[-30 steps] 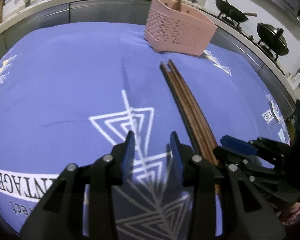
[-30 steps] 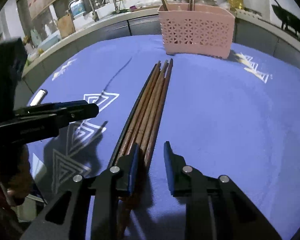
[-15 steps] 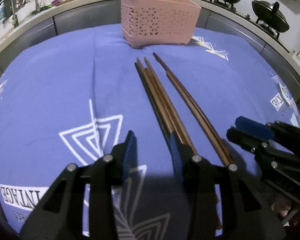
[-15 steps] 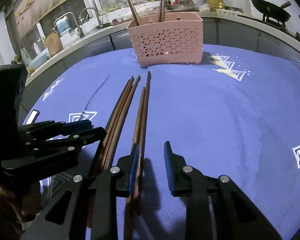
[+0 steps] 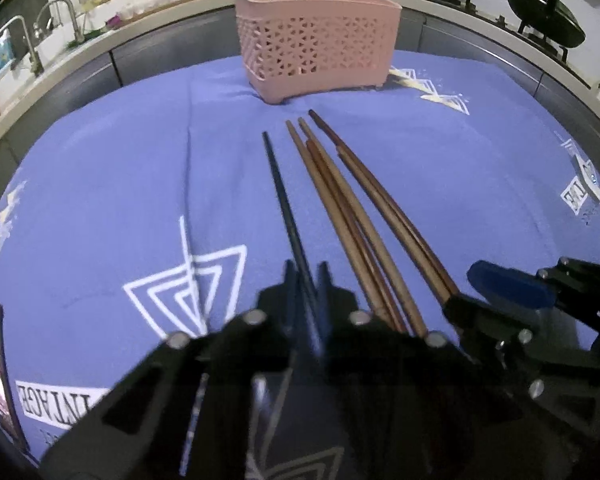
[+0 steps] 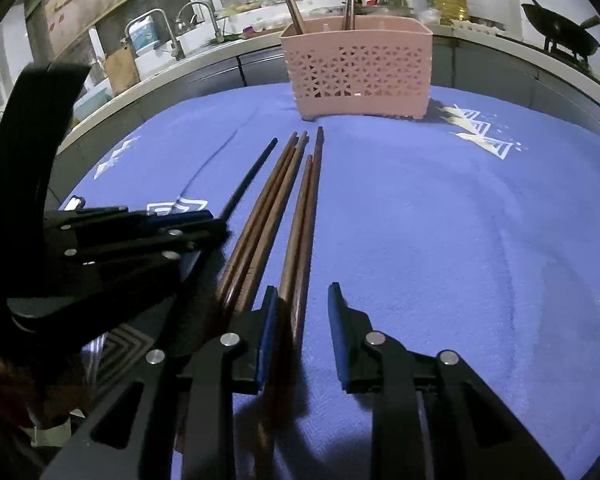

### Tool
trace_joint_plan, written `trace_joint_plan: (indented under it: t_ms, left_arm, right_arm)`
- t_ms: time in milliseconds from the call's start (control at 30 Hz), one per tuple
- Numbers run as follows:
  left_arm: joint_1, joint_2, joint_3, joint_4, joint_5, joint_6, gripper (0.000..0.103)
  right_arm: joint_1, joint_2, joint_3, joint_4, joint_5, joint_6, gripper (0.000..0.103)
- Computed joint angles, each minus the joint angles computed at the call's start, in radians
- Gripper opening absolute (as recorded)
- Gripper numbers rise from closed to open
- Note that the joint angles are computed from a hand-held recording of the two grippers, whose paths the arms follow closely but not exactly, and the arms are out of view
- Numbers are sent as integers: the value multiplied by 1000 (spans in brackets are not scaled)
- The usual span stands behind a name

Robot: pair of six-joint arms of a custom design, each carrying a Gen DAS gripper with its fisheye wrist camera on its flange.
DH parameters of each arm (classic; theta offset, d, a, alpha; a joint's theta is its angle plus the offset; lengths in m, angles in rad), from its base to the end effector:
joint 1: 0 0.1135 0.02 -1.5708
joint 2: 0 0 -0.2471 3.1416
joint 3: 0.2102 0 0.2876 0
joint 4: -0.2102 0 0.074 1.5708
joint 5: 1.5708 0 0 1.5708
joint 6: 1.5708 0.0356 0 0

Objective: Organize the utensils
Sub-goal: 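Close the left tool on a black chopstick while the right tool grasps a brown one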

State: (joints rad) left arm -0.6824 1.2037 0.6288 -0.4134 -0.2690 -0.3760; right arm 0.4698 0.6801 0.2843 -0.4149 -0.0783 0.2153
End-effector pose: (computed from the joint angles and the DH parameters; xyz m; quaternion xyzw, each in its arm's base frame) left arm 0.2074 -0.1564 0.1511 0.1068 0.9440 -0.0328 0.3105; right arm 0.1646 0.0867 0.1365 -0.1322 0.9186 0.1587 0.3369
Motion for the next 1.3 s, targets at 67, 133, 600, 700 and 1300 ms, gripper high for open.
trace_joint_plan:
  t_ms: [67,133,600,700,1300]
  left_arm:
    - [17,-23,-13,-11,8,13,7]
    - [40,-67,-37,-35,19,23,6]
    - [104,-105,-53,-50,48,82,18]
    - [107,-76,-41,-24,43,83,18]
    - [190,-214,-114,-78,180,140,9]
  right_arm:
    - [-51,2,-1,-1,-62,4,26]
    - [-69,1,2,-9,-52,5,26]
    - [57,85,35,15,132,-10,26]
    - [53,77,26,21,150,-17,15]
    - [-390,-257,-24,-380,-148,-210,8]
